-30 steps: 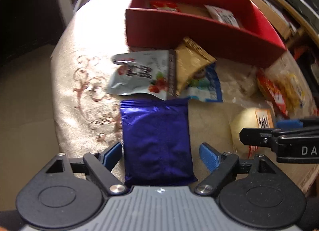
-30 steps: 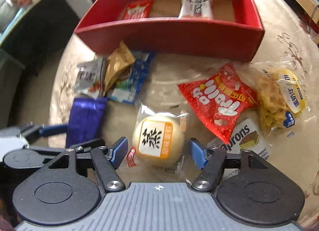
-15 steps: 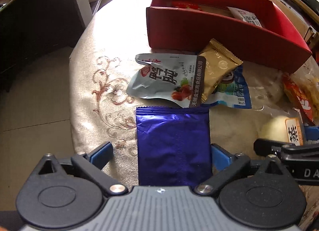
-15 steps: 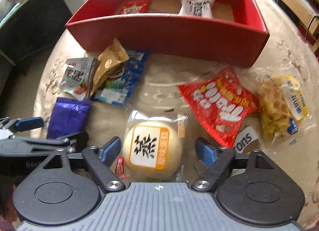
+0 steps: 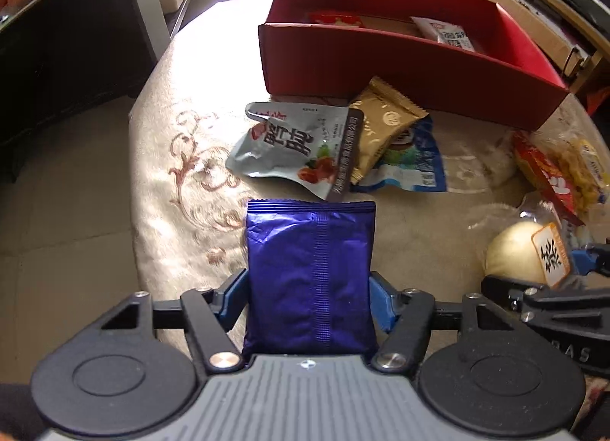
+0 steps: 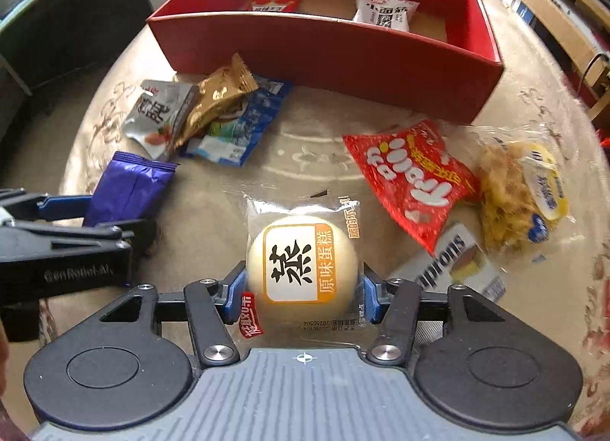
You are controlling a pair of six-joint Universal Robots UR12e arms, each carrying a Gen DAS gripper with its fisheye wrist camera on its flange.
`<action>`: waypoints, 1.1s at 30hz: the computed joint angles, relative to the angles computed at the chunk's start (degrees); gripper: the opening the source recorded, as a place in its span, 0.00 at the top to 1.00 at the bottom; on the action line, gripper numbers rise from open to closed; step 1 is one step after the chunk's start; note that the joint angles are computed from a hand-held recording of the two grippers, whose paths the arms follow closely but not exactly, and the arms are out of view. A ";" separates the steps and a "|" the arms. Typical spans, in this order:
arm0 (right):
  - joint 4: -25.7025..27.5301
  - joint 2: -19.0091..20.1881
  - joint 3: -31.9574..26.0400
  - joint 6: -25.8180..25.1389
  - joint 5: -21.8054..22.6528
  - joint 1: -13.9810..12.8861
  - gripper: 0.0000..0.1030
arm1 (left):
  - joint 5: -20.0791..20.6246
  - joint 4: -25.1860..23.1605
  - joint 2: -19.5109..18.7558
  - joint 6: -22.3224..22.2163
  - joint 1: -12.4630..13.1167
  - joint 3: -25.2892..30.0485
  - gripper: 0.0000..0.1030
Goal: Organize snacks
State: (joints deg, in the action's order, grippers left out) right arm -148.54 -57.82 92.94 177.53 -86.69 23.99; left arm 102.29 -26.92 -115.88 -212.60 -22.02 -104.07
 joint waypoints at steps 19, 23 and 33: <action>-2.76 -2.85 4.61 1.99 1.52 -1.17 0.38 | -1.08 -0.93 -0.05 3.12 -1.34 0.51 0.43; -4.81 -3.46 5.42 1.66 1.36 -0.98 0.38 | 0.22 -2.28 0.13 2.03 -1.87 0.83 0.43; -6.92 -3.79 5.16 4.05 -0.01 -1.16 0.38 | -0.68 4.65 0.52 1.84 -0.88 1.75 0.43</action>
State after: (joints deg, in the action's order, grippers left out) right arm -155.46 -61.61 98.11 181.57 -86.70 22.83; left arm 101.61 -22.27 -115.37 -210.76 -22.91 -102.33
